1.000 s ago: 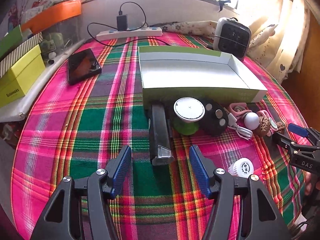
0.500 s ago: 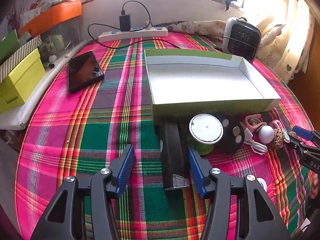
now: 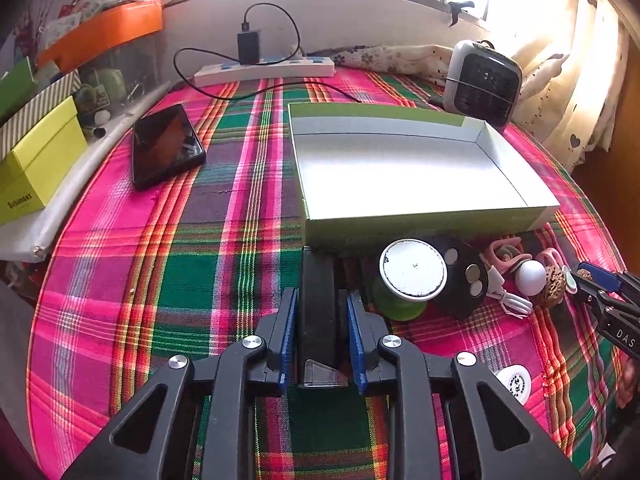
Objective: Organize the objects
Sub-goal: 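Grasp the black flashlight with the left tool while the right tool grasps the brown walnut, then carry the flashlight and walnut into the white box and open both tools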
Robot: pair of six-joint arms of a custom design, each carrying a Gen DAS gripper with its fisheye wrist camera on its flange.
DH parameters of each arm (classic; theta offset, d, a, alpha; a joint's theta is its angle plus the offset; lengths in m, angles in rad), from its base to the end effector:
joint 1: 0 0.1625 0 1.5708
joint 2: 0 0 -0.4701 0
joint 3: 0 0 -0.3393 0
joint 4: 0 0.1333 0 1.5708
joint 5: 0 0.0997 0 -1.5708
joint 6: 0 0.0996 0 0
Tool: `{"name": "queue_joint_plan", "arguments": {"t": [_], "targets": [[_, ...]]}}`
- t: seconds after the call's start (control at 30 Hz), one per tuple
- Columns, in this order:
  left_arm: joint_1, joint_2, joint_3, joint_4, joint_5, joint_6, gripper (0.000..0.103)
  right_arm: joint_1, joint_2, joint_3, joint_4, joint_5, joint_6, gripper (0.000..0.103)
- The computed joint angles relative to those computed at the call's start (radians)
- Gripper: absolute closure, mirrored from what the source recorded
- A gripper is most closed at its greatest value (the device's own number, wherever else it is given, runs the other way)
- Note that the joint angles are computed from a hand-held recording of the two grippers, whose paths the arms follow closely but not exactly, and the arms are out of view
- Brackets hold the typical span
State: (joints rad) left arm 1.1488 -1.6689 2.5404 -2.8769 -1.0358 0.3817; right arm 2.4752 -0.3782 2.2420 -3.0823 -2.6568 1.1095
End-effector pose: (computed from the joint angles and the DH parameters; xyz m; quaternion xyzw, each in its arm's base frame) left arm 0.0455 -0.3480 0.3349 0.3159 0.8890 -0.2131 0.2539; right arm 0.3553 -0.2219 -0.0667 0.0038 -0.8478 0.3498 0.3987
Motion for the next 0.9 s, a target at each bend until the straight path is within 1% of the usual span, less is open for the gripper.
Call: {"name": "queue_joint_plan", "arguments": {"t": [0.03, 0.1, 0.27, 0.5, 0.63, 0.73, 0.83, 0.9], "targets": [[-0.003, 0.000, -0.001, 0.005, 0.002, -0.003, 0.082, 0.000, 0.001, 0.000, -0.001, -0.001, 0.000, 0.064], [-0.003, 0.000, 0.000, 0.004, 0.003, -0.004, 0.082, 0.001, 0.001, 0.000, 0.008, -0.008, 0.011, 0.071], [-0.012, -0.002, -0.002, 0.016, 0.013, -0.013, 0.082, 0.000, -0.004, 0.002, 0.012, -0.004, 0.009, 0.071], [-0.023, -0.031, -0.024, 0.058, -0.006, -0.025, 0.082, 0.011, -0.014, -0.005, 0.006, -0.016, -0.005, 0.071], [-0.030, -0.047, -0.049, 0.097, -0.030, -0.039, 0.082, 0.017, -0.021, -0.019, -0.018, -0.028, -0.051, 0.071], [-0.053, -0.047, -0.055, 0.097, -0.028, -0.036, 0.082, 0.018, -0.023, -0.027, -0.077, -0.030, -0.113, 0.071], [-0.058, -0.036, -0.073, 0.116, -0.043, -0.038, 0.082, 0.013, -0.024, -0.049, -0.095, -0.040, -0.165, 0.071], [-0.055, -0.022, -0.088, 0.128, -0.054, -0.041, 0.082, 0.005, -0.022, -0.063, -0.123, -0.040, -0.217, 0.071]]}}
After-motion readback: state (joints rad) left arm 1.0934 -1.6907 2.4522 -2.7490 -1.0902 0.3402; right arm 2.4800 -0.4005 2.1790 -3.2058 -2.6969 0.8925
